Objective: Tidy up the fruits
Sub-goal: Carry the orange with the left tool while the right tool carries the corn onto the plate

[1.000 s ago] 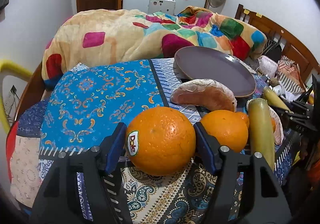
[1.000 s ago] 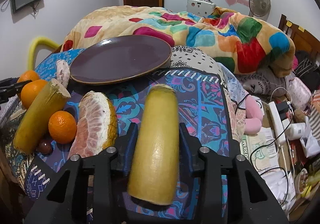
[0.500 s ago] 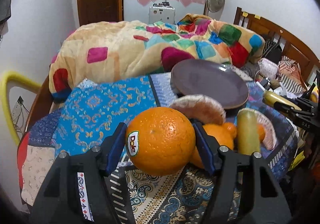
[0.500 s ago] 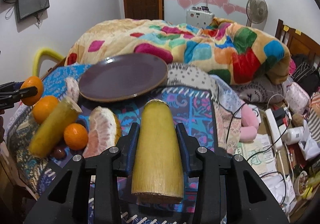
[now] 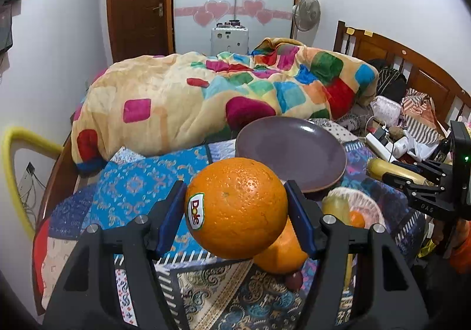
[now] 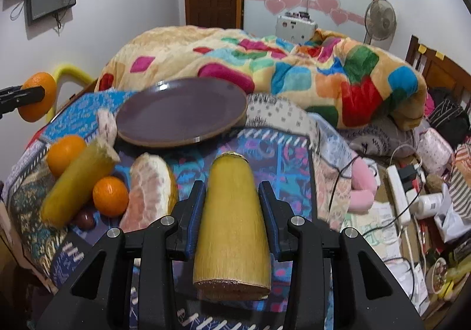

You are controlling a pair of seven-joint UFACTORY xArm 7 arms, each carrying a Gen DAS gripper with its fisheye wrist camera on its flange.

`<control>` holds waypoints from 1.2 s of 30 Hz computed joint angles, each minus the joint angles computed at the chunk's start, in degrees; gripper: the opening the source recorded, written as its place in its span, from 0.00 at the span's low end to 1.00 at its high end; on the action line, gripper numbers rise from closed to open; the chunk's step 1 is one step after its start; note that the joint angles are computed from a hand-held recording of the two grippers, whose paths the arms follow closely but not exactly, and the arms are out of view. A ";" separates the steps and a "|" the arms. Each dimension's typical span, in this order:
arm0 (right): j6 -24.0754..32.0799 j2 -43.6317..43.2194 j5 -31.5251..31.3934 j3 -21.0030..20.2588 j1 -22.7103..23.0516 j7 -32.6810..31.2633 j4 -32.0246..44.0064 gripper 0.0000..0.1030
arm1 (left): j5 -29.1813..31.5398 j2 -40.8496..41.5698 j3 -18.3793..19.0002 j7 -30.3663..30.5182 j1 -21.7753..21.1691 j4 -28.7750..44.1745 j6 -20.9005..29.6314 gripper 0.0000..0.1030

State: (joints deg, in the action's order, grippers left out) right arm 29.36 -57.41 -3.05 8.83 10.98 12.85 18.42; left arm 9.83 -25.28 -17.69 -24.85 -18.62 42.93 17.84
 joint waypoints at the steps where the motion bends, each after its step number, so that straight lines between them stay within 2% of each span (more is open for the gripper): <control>1: -0.58 0.42 -0.13 0.02 -0.24 0.01 0.53 0.33 | 0.30 0.64 -0.28 -0.15 0.28 0.68 -0.01 0.64; 11: -7.87 8.86 -2.38 1.94 -2.75 0.50 7.21 0.33 | 8.14 10.39 -3.35 -5.23 2.80 10.12 0.46 0.64; 18: -12.92 17.39 -4.17 2.99 -4.84 1.29 11.37 0.33 | 16.18 18.38 -2.11 -9.67 0.71 17.32 2.89 0.64; 23: -14.91 23.38 -5.63 3.78 -6.38 2.12 14.18 0.33 | 18.22 23.92 0.74 -10.03 -2.67 22.27 4.96 0.64; 30: -15.89 29.26 -7.28 3.58 -6.59 2.77 17.48 0.32 | 16.69 30.80 4.92 -7.58 -7.19 28.76 9.06 0.65; 33: -14.95 30.60 -8.06 3.47 -6.21 2.47 18.60 0.32 | 12.82 33.48 5.86 -4.57 -8.08 31.01 10.70 0.65; 36: -13.44 31.45 -6.52 1.32 -3.74 0.64 18.87 0.32 | 8.62 35.49 6.33 -1.38 -8.49 32.70 11.98 0.65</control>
